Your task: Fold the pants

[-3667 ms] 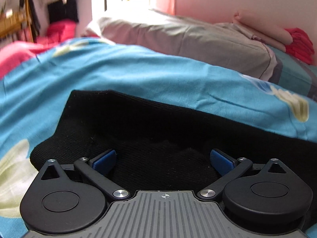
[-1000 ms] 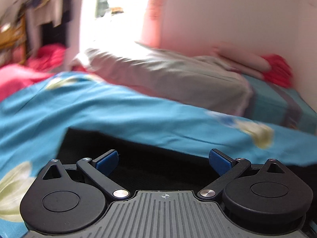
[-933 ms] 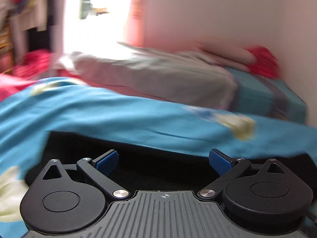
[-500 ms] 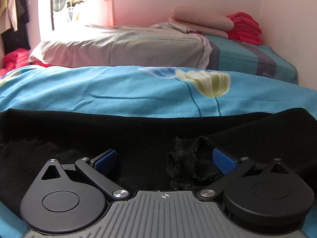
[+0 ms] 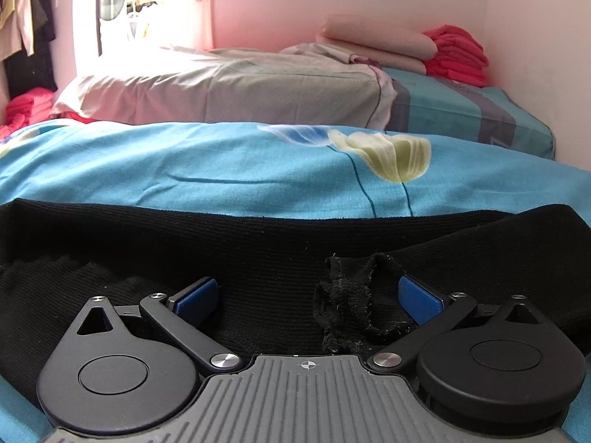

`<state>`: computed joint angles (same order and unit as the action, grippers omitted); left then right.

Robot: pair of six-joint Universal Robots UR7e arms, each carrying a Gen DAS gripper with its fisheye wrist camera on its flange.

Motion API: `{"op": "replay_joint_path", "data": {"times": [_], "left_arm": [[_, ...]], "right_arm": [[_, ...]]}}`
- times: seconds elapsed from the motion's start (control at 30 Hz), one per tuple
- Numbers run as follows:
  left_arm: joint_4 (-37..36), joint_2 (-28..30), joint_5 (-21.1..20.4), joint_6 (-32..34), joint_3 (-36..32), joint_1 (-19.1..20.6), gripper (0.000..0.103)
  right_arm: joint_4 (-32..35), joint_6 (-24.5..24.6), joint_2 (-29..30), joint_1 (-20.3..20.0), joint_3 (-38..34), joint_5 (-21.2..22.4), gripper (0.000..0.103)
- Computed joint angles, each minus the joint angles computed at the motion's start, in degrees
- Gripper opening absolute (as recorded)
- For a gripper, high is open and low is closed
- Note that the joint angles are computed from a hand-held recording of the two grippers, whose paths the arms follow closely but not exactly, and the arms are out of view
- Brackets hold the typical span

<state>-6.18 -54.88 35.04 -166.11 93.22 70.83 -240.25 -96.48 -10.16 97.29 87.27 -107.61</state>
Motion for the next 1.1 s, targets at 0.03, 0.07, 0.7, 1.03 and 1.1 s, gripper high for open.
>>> {"op": "replay_joint_path", "data": {"times": [0.03,0.07,0.7,1.03,1.1], "left_arm": [[0.2,0.0,0.2,-0.2,-0.1,0.1,0.103],[0.4,0.0,0.3,-0.3,-0.1,0.2,0.103],[-1.3,-9.8,18.6,-3.1,6.5,2.2,0.103],[-6.9,-20.4,8.7,-1.0,15.2,-1.1,0.103],[-6.0,-22.5,4.3,-1.5,16.6,-1.7,0.103]], "right_arm": [[0.1,-2.3,-2.0,-0.1,3.4,0.2,0.082],[0.4,-3.6,-3.4,0.0,6.1,0.6,0.082],[41.9,45.1,-17.1,2.3,10.2,2.1,0.058],[39.8,49.2,-17.2,3.8,9.2,0.1,0.077],[41.9,49.7,-16.7,4.0,8.3,-2.6,0.080]]}}
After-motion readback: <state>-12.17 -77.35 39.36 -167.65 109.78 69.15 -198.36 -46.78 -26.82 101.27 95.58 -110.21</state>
